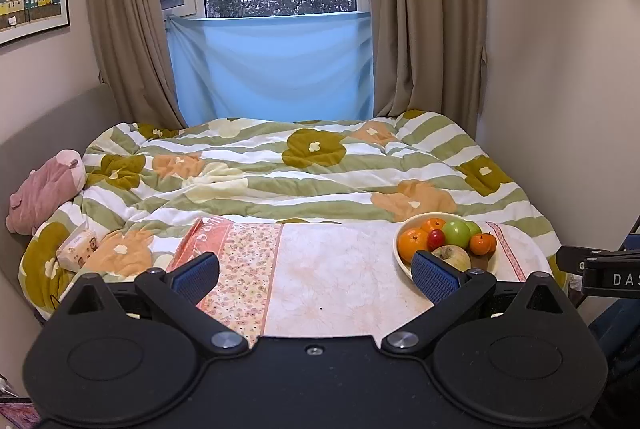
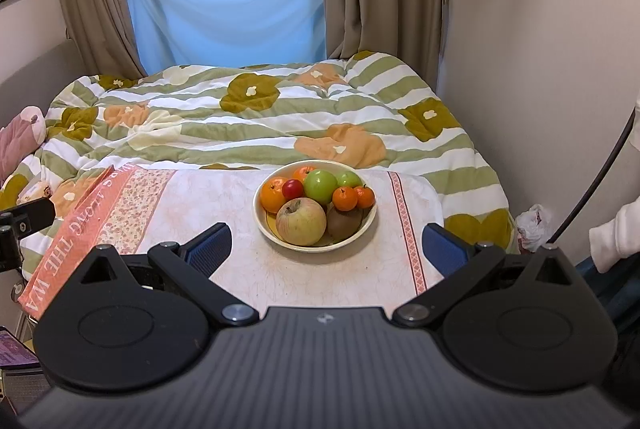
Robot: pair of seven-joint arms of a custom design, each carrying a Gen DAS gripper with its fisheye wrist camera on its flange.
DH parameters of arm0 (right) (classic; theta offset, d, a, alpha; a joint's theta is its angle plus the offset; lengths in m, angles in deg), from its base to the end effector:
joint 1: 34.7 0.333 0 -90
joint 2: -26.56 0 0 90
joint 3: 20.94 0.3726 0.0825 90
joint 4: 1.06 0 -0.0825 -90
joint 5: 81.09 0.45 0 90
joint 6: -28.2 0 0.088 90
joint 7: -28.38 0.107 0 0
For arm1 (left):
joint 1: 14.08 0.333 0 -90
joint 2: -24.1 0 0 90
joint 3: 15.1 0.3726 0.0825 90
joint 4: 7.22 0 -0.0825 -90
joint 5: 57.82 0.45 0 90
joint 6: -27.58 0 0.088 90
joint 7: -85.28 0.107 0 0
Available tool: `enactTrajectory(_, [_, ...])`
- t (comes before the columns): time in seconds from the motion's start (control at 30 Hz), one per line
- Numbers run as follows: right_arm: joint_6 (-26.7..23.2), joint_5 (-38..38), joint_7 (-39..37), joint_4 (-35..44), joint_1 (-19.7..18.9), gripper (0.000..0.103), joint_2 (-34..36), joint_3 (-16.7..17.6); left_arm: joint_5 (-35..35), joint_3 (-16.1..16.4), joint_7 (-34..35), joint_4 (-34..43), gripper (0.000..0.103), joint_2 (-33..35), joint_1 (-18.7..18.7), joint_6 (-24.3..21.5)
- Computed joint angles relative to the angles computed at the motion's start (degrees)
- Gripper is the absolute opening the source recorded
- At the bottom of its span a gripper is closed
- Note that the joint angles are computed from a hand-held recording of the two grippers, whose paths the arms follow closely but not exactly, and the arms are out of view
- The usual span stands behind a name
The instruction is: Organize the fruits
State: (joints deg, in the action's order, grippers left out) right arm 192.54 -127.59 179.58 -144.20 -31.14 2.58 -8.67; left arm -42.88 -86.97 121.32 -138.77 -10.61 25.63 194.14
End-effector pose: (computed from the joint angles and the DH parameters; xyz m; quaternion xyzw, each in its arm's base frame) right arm 0.4574 0.1800 0.5232 -0.6139 0.6575 -0.3184 0.2990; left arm 0.4384 -0.3910 0.5118 -0.6052 0.6329 -0.3290 0.3536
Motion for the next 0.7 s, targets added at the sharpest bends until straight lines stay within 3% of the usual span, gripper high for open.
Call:
enactTrajectory(0.47, [0.61,-0.28,0.49,-0.47,-0.37,0.103,-0.15,0.23,-0.21,0.94,-1.23,-0.95,0.103,-0.79,-1.01,1.16])
enactTrajectory(0.7, [0.96,0.00,0.16,-0.67,-0.60,0.103,-0.39,0.22,0.56,0.53,-1.49,0.18,0.103,-1.10,-0.80,-2.75])
